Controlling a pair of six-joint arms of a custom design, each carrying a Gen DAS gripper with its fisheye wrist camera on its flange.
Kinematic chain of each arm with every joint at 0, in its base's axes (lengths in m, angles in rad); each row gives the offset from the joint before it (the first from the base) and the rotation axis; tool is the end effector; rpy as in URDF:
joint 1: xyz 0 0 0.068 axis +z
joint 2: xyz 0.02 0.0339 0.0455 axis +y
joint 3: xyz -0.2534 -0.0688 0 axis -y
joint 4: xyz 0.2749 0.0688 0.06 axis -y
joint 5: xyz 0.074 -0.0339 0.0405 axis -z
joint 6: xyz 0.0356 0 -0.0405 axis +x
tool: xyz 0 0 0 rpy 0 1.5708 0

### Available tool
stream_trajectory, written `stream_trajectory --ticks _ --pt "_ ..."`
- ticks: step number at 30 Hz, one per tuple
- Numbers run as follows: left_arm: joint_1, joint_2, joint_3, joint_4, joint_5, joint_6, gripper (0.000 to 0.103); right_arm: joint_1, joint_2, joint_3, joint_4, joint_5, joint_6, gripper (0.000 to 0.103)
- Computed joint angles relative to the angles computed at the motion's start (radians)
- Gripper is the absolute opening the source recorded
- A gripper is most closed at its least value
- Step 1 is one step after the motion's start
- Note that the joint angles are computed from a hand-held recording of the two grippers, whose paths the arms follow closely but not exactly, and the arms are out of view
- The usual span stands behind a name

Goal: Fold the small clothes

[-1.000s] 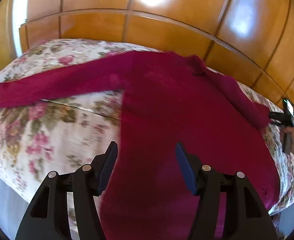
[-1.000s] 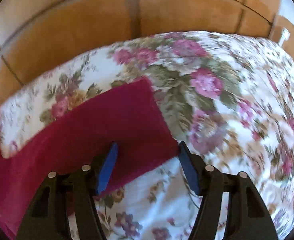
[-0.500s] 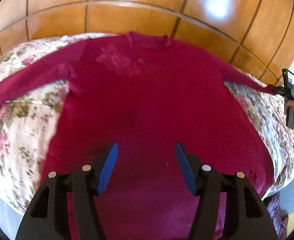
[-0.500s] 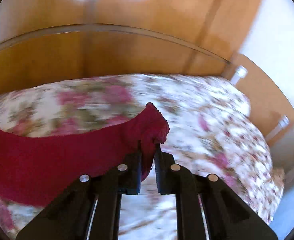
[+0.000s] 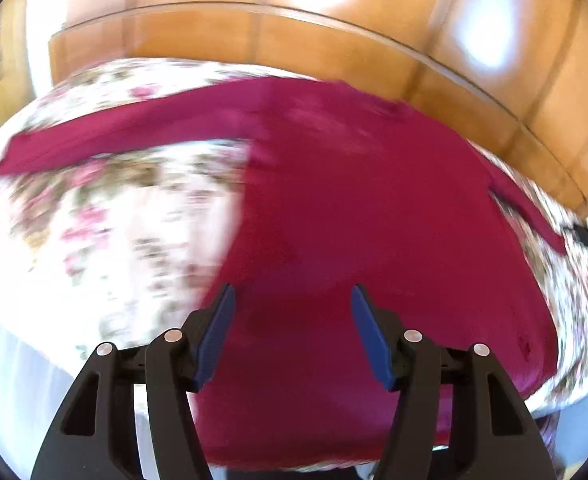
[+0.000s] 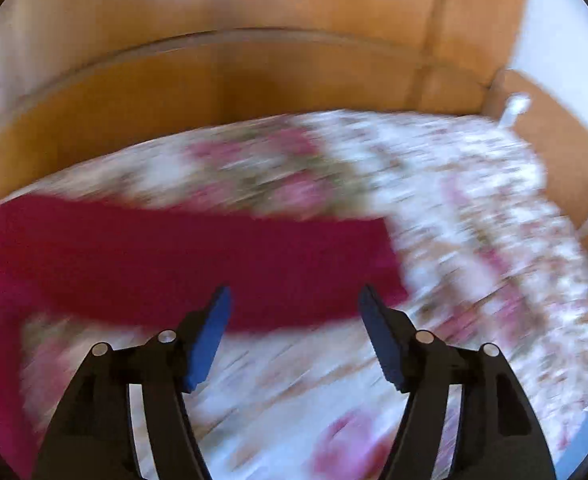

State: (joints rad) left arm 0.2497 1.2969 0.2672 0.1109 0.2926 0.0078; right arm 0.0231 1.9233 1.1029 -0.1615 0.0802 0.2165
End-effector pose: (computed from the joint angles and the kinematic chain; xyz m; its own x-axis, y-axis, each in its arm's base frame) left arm 0.2061 0.0420 0.0668 -0.7707 -0.1888 -0.6085 -0.0610 0.9726 -0.2245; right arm 0.3996 0.0064 0.1001 -0.8073 0.1955 -0.5568 0.1995 0.9784 0.0543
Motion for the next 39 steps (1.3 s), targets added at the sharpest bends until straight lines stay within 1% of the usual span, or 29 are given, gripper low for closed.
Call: stream_trajectory --ticks 1,2,4,5,7,8,9,10,11,12,13,14,15,17,19,21,22,24,26,27,29,30,31,34,37,38,39 --pt "0.063 -0.011 -0.006 -0.016 0.021 0.019 0.066 0.036 -0.044 -0.06 -0.013 -0.102 -0.011 0.067" --pt "0.1 -0.014 -0.011 -0.019 0.032 0.028 0.072 0.064 -0.068 -0.102 -0.015 -0.167 -0.017 0.067" --pt "0.201 0.02 -0.01 -0.03 0.072 0.072 0.072 0.134 -0.108 -0.18 -0.023 -0.283 -0.017 0.065" --pt "0.226 0.042 -0.003 -0.042 0.089 0.093 0.072 0.179 -0.129 -0.225 -0.016 -0.332 -0.006 0.065" --pt "0.267 0.092 0.004 -0.055 0.129 0.135 0.072 0.267 -0.154 -0.301 0.019 -0.404 0.028 0.063" --pt "0.271 0.105 -0.002 -0.055 0.143 0.151 0.072 0.31 -0.155 -0.324 0.035 -0.403 0.045 0.063" --pt "0.274 0.127 -0.004 -0.052 0.153 0.178 0.069 0.353 -0.149 -0.337 0.044 -0.378 0.058 0.059" --pt "0.266 0.138 -0.009 -0.04 0.15 0.186 0.065 0.392 -0.142 -0.343 0.044 -0.339 0.068 0.05" --pt "0.254 0.157 -0.012 -0.025 0.14 0.194 0.051 0.427 -0.135 -0.35 0.051 -0.317 0.073 0.04" --pt "0.251 0.19 -0.002 -0.022 0.143 0.203 0.034 0.444 -0.144 -0.36 0.06 -0.308 0.084 0.027" --pt "0.255 0.213 0.005 -0.022 0.157 0.207 0.025 0.458 -0.16 -0.369 0.062 -0.284 0.09 0.013" --pt "0.268 0.236 0.016 -0.027 0.19 0.213 0.014 0.471 -0.184 -0.372 0.047 -0.27 0.086 0.007" --pt "0.273 0.234 0.018 -0.034 0.198 0.218 0.01 0.481 -0.214 -0.379 0.033 -0.253 0.081 0.007" --pt "0.29 0.197 0.017 -0.075 0.222 0.236 0.008 0.489 -0.274 -0.404 0.021 -0.242 0.065 0.007" --pt "0.337 0.168 0.03 -0.154 0.263 0.28 0.007 0.496 -0.36 -0.464 0.028 -0.255 0.059 0.006" --pt "0.394 0.17 0.045 -0.232 0.289 0.347 0.007 0.508 -0.399 -0.498 0.012 -0.254 0.049 0.006" --pt "0.417 0.189 0.055 -0.255 0.291 0.37 0.007 0.521 -0.395 -0.51 0.014 -0.251 0.052 0.006" --pt "0.439 0.244 0.077 -0.27 0.283 0.389 0.007 0.551 -0.324 -0.514 0.049 -0.235 0.084 0.006" --pt "0.432 0.269 0.095 -0.278 0.259 0.369 0.008 0.549 -0.258 -0.506 0.088 -0.256 0.101 0.007" --pt "0.424 0.253 0.091 -0.28 0.235 0.36 0.008 0.532 -0.249 -0.502 0.095 -0.281 0.102 0.008" --pt "0.431 0.17 0.053 -0.27 0.214 0.366 0.008 0.484 -0.269 -0.512 0.103 -0.328 0.101 0.021" --pt "0.429 0.137 0.04 -0.266 0.205 0.362 0.008 0.453 -0.293 -0.523 0.102 -0.334 0.097 0.045" --pt "0.426 0.098 0.025 -0.258 0.193 0.349 0.008 0.425 -0.316 -0.535 0.109 -0.326 0.103 0.056" --pt "0.397 0.03 0.0 -0.228 0.157 0.298 0.008 0.278 -0.354 -0.55 0.135 -0.349 0.118 0.055" --pt "0.336 -0.034 -0.017 -0.208 0.134 0.231 0.008 0.079 -0.318 -0.529 0.189 -0.372 0.161 0.055" --pt "0.306 -0.053 -0.019 -0.204 0.125 0.207 0.013 -0.006 -0.283 -0.509 0.221 -0.397 0.193 0.056" --pt "0.271 -0.078 -0.019 -0.203 0.116 0.181 0.039 -0.069 -0.248 -0.485 0.242 -0.414 0.217 0.056"
